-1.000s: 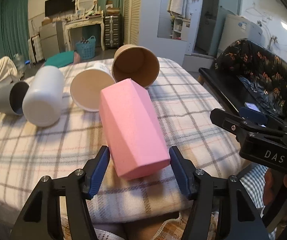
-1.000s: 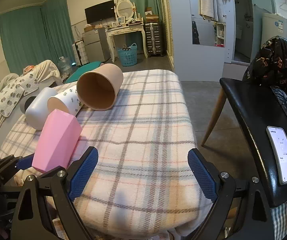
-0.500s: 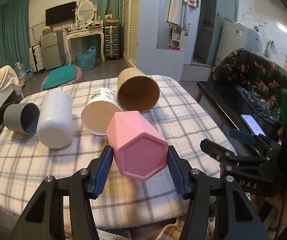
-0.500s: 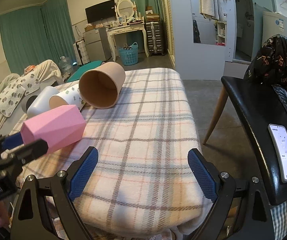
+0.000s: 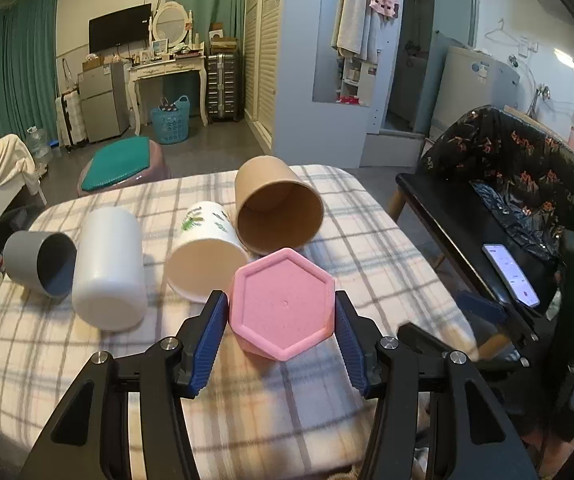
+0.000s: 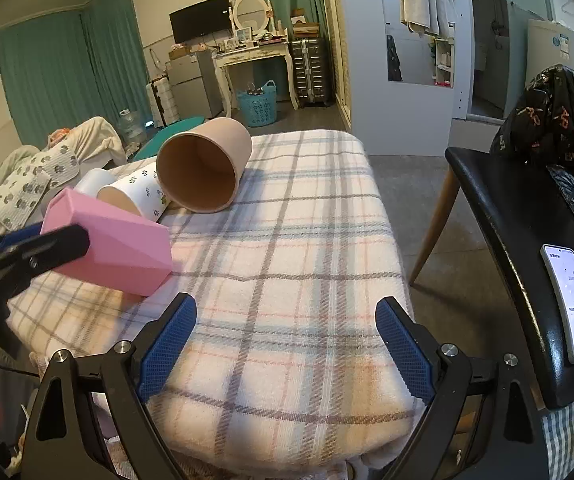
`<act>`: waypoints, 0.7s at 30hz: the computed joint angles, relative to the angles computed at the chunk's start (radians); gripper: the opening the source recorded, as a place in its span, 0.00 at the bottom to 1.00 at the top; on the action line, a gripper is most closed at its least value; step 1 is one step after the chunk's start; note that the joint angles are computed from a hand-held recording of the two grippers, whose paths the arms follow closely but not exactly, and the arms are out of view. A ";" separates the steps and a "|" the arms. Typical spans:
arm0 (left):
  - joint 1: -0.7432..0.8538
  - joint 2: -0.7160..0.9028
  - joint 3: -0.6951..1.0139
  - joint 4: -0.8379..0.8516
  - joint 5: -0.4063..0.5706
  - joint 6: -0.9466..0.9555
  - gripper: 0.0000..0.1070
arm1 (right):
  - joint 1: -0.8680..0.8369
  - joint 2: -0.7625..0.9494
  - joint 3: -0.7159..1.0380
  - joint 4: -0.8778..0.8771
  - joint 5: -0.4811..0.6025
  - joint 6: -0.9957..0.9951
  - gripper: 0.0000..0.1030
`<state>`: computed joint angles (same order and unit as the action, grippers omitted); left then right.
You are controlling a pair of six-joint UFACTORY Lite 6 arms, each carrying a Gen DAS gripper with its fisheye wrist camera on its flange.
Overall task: Flip cup upside down
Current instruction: 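Rotate the pink cup bottom up with the left gripper and set it down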
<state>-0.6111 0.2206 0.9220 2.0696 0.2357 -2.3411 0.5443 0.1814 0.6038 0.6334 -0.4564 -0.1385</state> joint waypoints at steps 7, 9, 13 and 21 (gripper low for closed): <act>0.038 0.098 0.096 0.049 -0.012 -0.023 0.51 | 0.001 0.019 0.018 0.011 0.006 -0.008 0.89; 0.036 0.109 0.100 0.073 -0.001 -0.039 0.51 | -0.002 0.025 0.023 0.015 0.008 -0.011 0.89; 0.040 0.125 0.119 0.068 -0.002 -0.020 0.51 | -0.006 0.041 0.041 0.027 0.014 -0.023 0.89; 0.047 0.168 0.174 -0.071 -0.018 0.126 0.60 | -0.003 0.048 0.054 0.050 0.017 -0.046 0.89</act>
